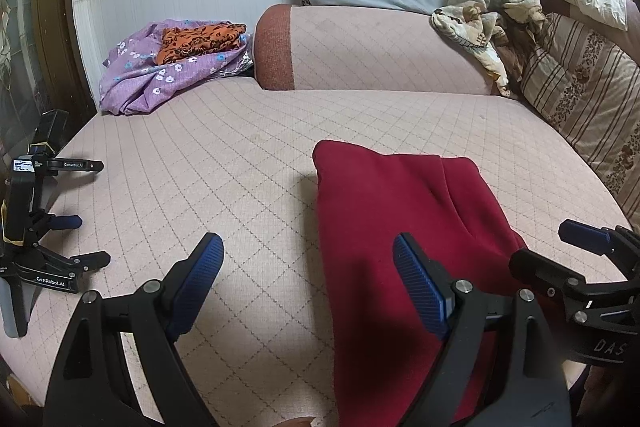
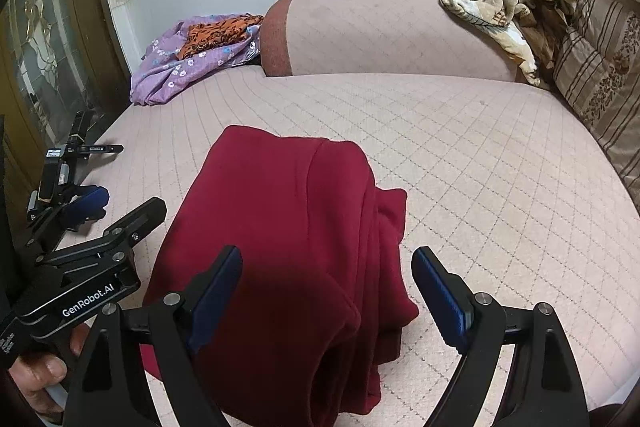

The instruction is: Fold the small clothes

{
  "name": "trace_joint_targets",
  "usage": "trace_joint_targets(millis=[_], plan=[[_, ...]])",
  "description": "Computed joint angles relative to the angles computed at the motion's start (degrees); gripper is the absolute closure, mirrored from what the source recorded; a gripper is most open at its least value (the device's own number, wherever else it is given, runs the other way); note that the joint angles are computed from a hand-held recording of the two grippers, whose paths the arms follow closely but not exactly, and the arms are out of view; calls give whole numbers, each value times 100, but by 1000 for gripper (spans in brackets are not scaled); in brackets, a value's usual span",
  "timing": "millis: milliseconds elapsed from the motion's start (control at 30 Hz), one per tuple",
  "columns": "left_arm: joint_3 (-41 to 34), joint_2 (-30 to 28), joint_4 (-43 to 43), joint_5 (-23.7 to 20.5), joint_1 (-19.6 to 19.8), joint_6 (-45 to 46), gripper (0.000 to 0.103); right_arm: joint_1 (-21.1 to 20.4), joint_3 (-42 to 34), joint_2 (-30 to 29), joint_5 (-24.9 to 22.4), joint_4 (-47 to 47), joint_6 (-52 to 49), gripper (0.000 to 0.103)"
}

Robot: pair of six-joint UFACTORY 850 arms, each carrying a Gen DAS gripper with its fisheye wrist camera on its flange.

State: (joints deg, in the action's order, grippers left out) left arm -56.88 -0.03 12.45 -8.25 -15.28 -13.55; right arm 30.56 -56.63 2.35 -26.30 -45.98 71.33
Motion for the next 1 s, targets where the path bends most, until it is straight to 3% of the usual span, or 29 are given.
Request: trace_joint_targets(millis=[1000], plan=[[-28,-93,58,-57,-17,132,16,-134,-29,-105,197,353,-386,15]])
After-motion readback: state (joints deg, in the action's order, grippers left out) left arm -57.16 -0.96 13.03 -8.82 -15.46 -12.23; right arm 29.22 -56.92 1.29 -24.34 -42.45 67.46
